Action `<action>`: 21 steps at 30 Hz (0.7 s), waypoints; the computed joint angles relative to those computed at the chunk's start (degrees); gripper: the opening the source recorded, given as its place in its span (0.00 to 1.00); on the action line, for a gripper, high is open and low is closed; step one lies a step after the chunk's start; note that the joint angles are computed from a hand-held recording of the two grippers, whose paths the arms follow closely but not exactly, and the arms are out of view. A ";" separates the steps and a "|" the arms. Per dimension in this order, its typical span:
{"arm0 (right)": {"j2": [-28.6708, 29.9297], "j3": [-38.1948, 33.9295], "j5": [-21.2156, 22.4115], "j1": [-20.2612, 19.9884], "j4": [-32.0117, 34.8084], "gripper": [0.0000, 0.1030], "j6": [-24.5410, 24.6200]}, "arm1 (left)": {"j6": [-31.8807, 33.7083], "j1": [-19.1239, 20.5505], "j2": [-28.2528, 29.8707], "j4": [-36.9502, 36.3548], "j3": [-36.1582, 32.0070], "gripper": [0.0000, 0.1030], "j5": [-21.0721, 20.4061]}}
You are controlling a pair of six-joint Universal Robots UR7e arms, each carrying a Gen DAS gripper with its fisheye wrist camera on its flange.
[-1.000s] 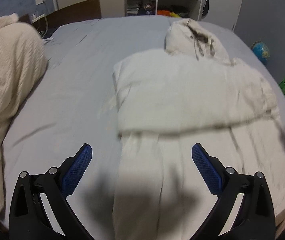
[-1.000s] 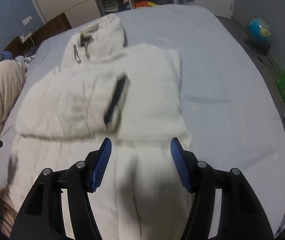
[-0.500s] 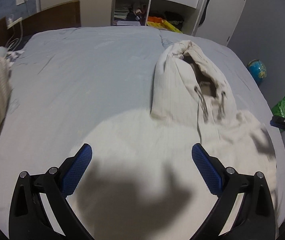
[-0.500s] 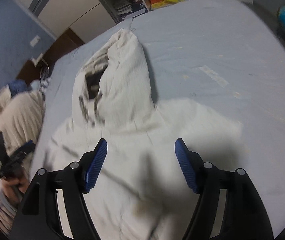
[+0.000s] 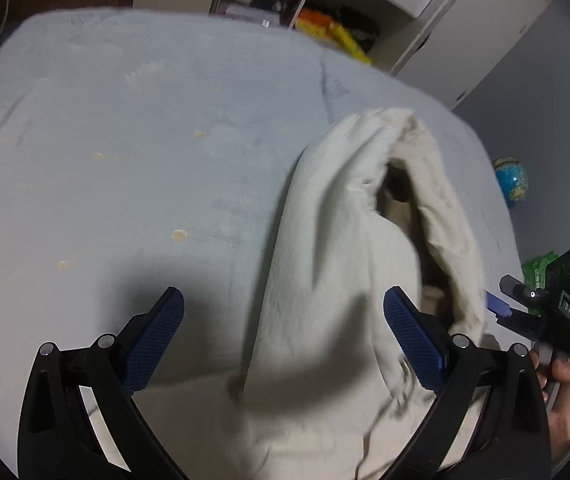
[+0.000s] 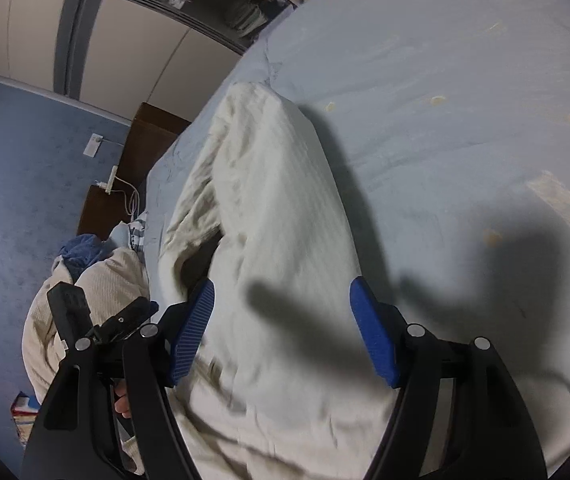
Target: Fold large clothes
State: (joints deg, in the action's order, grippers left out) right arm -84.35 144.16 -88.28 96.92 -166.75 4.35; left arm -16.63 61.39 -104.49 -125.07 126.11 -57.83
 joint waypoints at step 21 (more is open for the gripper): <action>7.05 0.57 -9.19 11.54 -15.46 0.14 -2.96 | 6.28 -9.89 -8.46 -3.21 6.87 0.11 2.41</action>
